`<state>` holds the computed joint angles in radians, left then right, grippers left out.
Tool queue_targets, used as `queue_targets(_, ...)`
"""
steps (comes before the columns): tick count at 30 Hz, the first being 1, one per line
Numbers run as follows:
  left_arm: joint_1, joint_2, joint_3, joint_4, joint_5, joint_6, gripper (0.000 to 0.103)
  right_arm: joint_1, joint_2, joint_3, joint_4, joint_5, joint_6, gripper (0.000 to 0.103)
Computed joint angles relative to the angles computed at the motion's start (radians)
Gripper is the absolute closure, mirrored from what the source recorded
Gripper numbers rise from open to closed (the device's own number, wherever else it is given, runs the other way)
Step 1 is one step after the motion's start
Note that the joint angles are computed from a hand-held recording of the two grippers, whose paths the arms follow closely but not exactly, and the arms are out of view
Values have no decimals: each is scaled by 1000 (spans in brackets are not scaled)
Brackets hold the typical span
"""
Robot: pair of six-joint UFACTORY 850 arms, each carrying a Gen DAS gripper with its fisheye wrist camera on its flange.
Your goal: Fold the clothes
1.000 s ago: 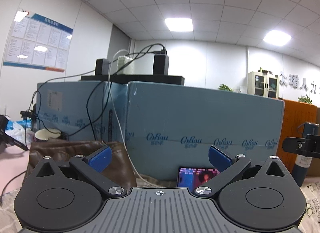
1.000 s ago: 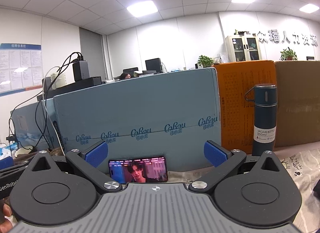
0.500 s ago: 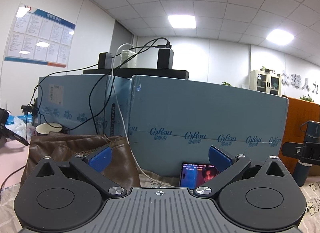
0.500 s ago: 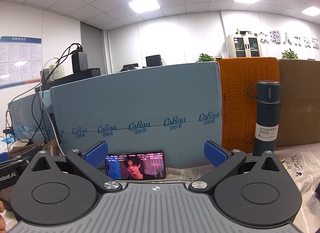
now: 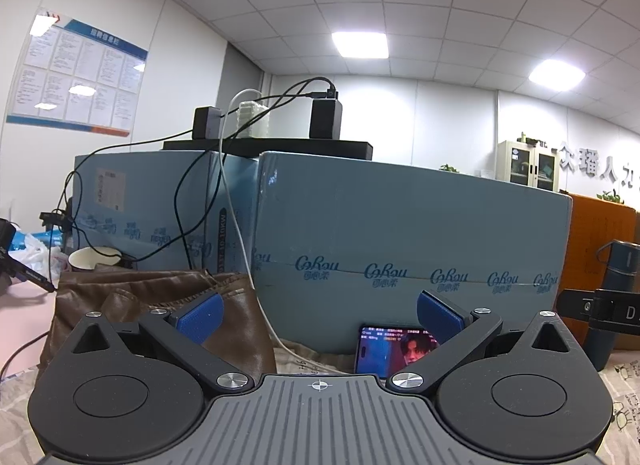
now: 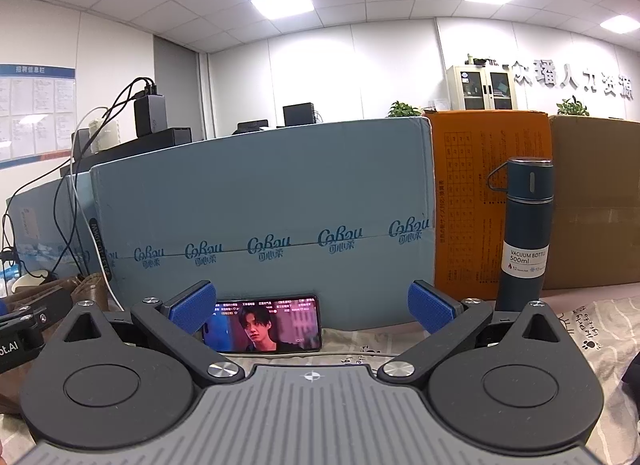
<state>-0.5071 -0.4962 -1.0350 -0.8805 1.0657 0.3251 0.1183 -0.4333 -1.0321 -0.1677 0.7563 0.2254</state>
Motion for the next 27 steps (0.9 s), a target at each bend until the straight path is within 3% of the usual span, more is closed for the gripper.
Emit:
queue_targets(7,11,4,17,63,-25,-58,0,-3,20,29,27,37,-25,0)
queue_targets(14,37,21,53,233,-78,-183,0,-27,83,130,148,104,-122,0)
queue_targets(22,17,13,59,446,-122,-240,0,-101,167,310,261,207,-165,0)
queue_targets(27,-24,-24,37,538,-102,-260,0,-166,191,393,295,270,-170,0)
